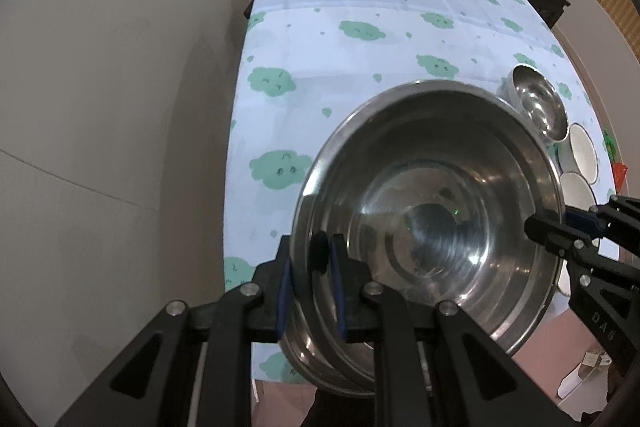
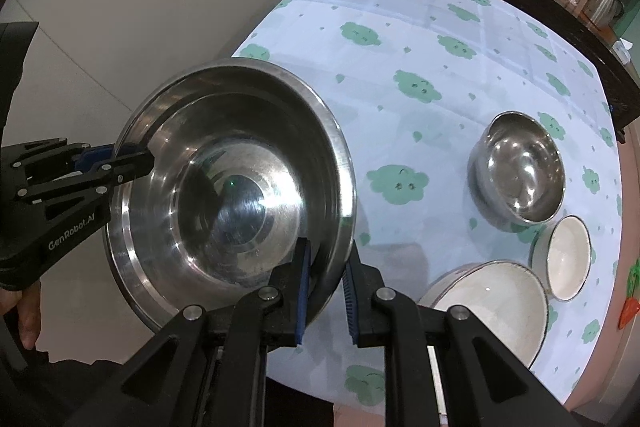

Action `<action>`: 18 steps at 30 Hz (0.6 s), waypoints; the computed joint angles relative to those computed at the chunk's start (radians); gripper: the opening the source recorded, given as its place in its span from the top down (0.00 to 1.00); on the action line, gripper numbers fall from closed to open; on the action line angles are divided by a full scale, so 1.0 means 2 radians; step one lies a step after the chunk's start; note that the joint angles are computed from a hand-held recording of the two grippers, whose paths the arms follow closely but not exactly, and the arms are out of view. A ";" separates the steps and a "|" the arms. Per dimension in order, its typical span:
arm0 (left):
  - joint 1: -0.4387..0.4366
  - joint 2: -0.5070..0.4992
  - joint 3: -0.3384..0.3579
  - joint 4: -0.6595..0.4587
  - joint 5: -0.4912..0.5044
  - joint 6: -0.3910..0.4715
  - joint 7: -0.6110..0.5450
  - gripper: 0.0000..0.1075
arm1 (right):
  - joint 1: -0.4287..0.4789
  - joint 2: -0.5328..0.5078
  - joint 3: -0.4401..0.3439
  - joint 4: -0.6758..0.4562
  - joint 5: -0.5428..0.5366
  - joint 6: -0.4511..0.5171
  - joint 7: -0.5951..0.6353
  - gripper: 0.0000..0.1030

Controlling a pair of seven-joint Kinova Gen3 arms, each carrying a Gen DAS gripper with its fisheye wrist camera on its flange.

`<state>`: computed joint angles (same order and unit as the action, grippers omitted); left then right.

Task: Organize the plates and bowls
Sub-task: 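Lift the large steel bowl with the left gripper and carry it across the cloth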

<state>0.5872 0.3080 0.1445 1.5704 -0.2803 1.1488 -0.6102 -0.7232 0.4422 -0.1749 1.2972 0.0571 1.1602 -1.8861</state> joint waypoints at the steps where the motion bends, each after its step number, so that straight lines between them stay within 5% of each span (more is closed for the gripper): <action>1: 0.000 -0.001 0.000 0.002 0.001 0.000 0.000 0.86 | -0.001 0.000 -0.001 0.001 0.000 0.000 0.000 0.83; 18: 0.001 -0.022 0.009 0.040 0.005 -0.004 0.022 0.86 | -0.013 -0.004 -0.008 0.016 -0.006 -0.001 -0.001 0.83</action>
<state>0.5898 0.2648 0.1626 1.6495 -0.2708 1.1412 -0.5655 -0.7484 0.4343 -0.1906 1.3291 0.0449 1.1590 -1.8874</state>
